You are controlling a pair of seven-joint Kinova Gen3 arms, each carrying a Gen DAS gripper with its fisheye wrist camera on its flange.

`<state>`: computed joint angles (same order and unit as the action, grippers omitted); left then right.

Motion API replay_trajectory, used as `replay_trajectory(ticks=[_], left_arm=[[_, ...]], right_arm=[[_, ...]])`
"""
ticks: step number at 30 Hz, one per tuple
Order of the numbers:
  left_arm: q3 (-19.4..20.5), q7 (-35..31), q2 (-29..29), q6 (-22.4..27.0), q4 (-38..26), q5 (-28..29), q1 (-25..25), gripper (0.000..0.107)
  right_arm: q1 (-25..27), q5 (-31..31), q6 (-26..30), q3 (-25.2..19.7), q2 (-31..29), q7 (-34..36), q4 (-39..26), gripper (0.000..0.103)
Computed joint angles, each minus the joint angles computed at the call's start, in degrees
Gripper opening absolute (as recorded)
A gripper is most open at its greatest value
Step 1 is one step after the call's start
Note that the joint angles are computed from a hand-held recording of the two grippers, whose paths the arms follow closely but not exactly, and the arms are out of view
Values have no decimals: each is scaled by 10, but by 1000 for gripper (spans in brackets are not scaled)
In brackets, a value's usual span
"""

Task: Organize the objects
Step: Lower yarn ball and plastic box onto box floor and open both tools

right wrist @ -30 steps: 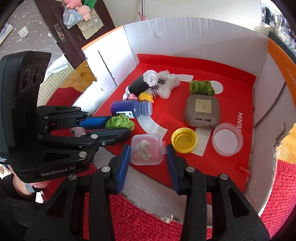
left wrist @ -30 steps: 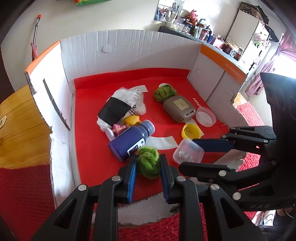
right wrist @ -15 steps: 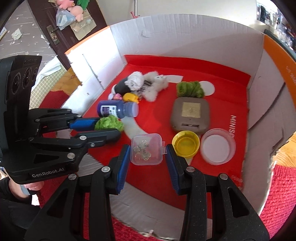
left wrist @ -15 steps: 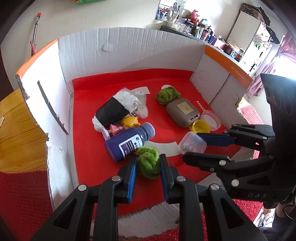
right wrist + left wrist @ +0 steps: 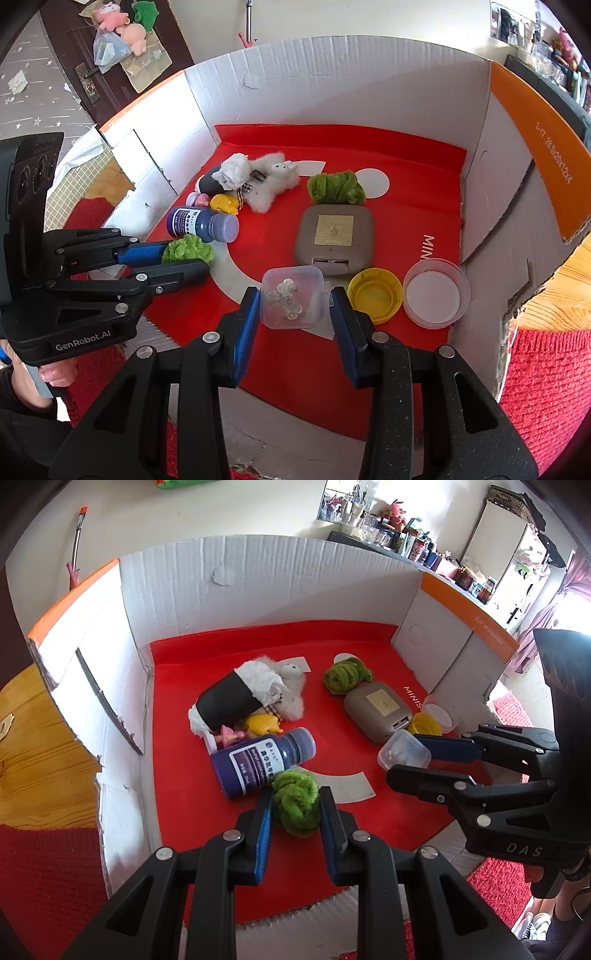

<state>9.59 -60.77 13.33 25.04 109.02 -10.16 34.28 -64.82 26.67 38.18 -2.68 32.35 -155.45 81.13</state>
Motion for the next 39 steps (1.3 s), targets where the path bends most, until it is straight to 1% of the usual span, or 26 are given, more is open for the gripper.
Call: replay_trajectory(ticks=[5,17,23,27,28,30,32,33,37,39], left_arm=[[-4,9,0,-1,1,-9,5,25],[-7,21,-1,-8,5,-17,10,25],[-26,67,0,-1,3,-63,38,26],[-22,76,-3,-4,7,-68,31,27],[-23,79,-4,-5,9,-70,31,28],[-26,90,-7,-8,12,-77,32,34],[-31,108,-10,-10,16,-91,39,38],[-34,118,-12,-13,19,-101,43,39],[-47,179,-21,-13,27,-160,70,46],[-50,215,-25,-8,29,-196,84,50]], right_arm=[[-8,7,27,0,12,12,-22,37],[-15,17,29,4,16,5,-25,38],[-16,19,29,5,18,2,-26,38],[-15,19,26,4,16,0,-24,38],[-14,18,26,4,17,0,-25,39],[-16,20,25,6,14,-5,-23,41],[-20,25,24,9,12,-11,-20,47],[-22,28,23,10,11,-14,-19,49],[-31,44,21,15,4,-31,-14,53],[-38,54,22,17,2,-42,-11,58]])
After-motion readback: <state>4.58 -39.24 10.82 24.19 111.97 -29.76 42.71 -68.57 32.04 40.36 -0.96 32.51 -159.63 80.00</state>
